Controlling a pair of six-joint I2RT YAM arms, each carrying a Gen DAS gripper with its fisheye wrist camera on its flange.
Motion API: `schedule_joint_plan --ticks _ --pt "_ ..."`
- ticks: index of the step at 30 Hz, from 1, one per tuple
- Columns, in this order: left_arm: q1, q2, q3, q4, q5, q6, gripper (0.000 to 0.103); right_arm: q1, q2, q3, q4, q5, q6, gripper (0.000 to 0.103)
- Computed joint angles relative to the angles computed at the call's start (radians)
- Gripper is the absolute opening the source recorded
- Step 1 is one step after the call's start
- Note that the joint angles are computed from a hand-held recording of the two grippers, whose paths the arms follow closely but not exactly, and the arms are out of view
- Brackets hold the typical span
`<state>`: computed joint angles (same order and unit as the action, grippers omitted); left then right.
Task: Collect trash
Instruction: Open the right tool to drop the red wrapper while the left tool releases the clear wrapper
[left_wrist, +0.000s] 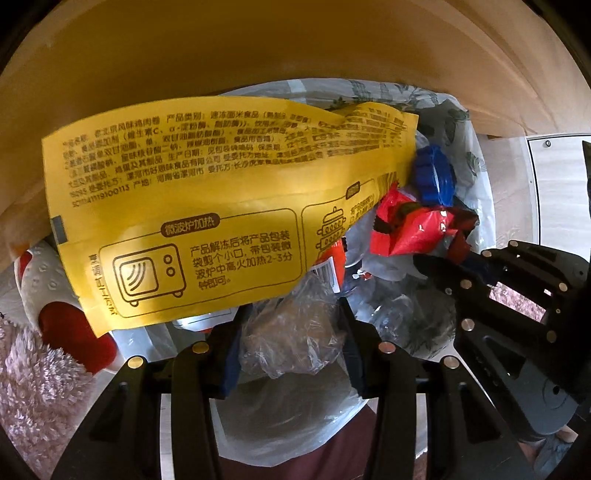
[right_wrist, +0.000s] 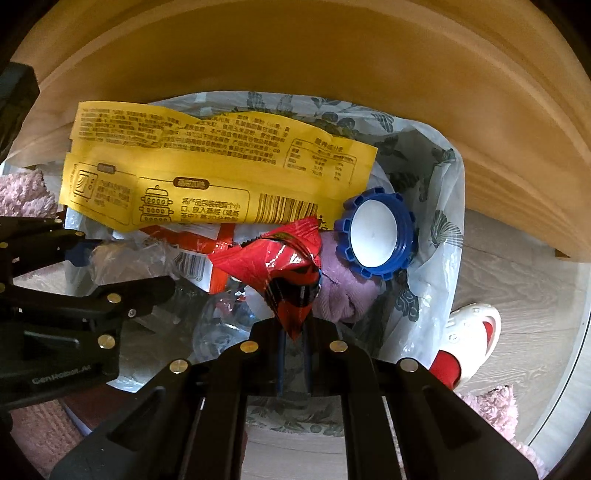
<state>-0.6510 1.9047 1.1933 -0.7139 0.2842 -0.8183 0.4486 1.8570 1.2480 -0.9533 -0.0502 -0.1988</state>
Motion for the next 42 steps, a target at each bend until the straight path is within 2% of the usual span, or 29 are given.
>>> schedule_joint_plan --ticks 14,16,18,19,21,26,28,33,41,42 --pt "0.005 -0.02 -0.01 -0.002 0.015 -0.001 0.045 -0.005 0.014 -0.013 0.023 -0.013 -0.015 0.009" --pt "0.01 -0.02 -0.008 -0.008 0.023 0.001 0.046 -0.006 0.017 -0.011 0.02 -0.014 -0.012 0.014" --pt "0.014 -0.019 -0.009 -0.007 0.029 -0.004 0.047 -0.007 0.014 -0.015 0.021 -0.008 -0.01 0.027" --pt "0.011 -0.021 -0.016 0.002 0.032 -0.012 0.05 -0.01 0.011 -0.016 0.021 -0.013 -0.013 0.029" --pt "0.0 -0.02 -0.023 0.011 0.032 -0.032 0.055 -0.015 0.0 -0.023 0.031 -0.009 -0.019 0.044" --pt "0.002 -0.052 -0.043 0.006 0.039 -0.049 0.068 -0.027 -0.026 -0.031 0.039 -0.006 -0.026 0.048" --pt "0.016 -0.066 -0.027 -0.026 0.045 -0.038 0.075 -0.035 -0.037 -0.034 0.036 -0.008 -0.028 0.051" --pt "0.009 -0.126 -0.061 -0.031 0.058 -0.064 0.086 -0.05 -0.072 -0.051 0.038 -0.016 -0.035 0.059" --pt "-0.002 -0.252 -0.124 -0.051 0.025 -0.097 0.093 -0.082 -0.133 -0.075 0.042 -0.04 -0.038 0.069" --pt "-0.01 -0.227 -0.107 -0.036 0.018 -0.107 0.093 -0.081 -0.145 -0.077 0.04 -0.042 -0.034 0.071"
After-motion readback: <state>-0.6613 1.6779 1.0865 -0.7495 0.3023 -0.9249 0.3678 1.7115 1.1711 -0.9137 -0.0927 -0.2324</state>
